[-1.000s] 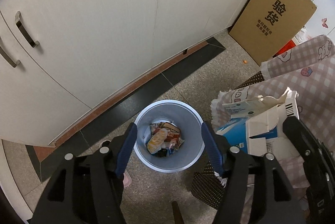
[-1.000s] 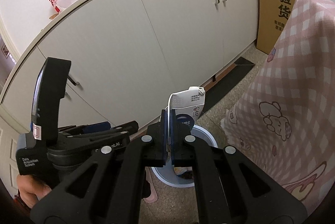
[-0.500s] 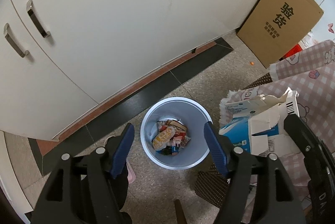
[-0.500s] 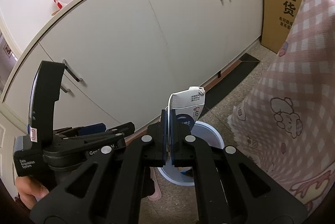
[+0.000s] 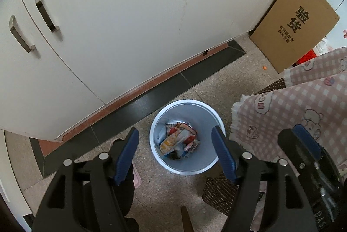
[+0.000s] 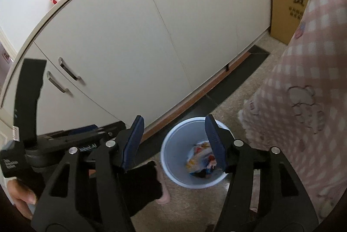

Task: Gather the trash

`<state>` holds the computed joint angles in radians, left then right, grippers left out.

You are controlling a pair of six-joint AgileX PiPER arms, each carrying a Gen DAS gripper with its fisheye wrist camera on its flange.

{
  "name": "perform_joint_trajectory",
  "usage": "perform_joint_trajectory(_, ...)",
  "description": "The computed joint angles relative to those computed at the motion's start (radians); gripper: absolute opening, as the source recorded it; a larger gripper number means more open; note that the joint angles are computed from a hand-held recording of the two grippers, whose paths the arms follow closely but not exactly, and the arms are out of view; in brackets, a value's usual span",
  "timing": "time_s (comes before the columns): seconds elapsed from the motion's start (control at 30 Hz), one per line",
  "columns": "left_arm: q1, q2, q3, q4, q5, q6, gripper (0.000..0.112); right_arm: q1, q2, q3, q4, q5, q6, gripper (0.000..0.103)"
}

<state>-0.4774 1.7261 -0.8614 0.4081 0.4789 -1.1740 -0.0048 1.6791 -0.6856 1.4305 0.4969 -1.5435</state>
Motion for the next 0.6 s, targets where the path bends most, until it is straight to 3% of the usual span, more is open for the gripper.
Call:
perform_joint_trajectory(0.2,-0.086,-0.133,0.01,0.084,0.084,-0.118,0.07,0.007,-0.231,0.069,-0.198,-0.074,0.175,0.059)
perform_joint_trajectory(0.3,-0.18,-0.216,-0.005,0.165,0.182,-0.217,0.072,-0.025,-0.374,0.096,-0.332,-0.056,0.3,0.059)
perform_joint_trajectory(0.43,-0.356,-0.303,-0.074,0.283,0.376,-0.336,0.076,-0.159,-0.576,0.098,-0.468,0.082,0.415,0.062)
perform_joint_trajectory(0.6,-0.58,-0.326,-0.208,0.394,0.611,-0.425,0.08,-0.48,-0.725,0.048,-0.462,0.406,0.364,0.068)
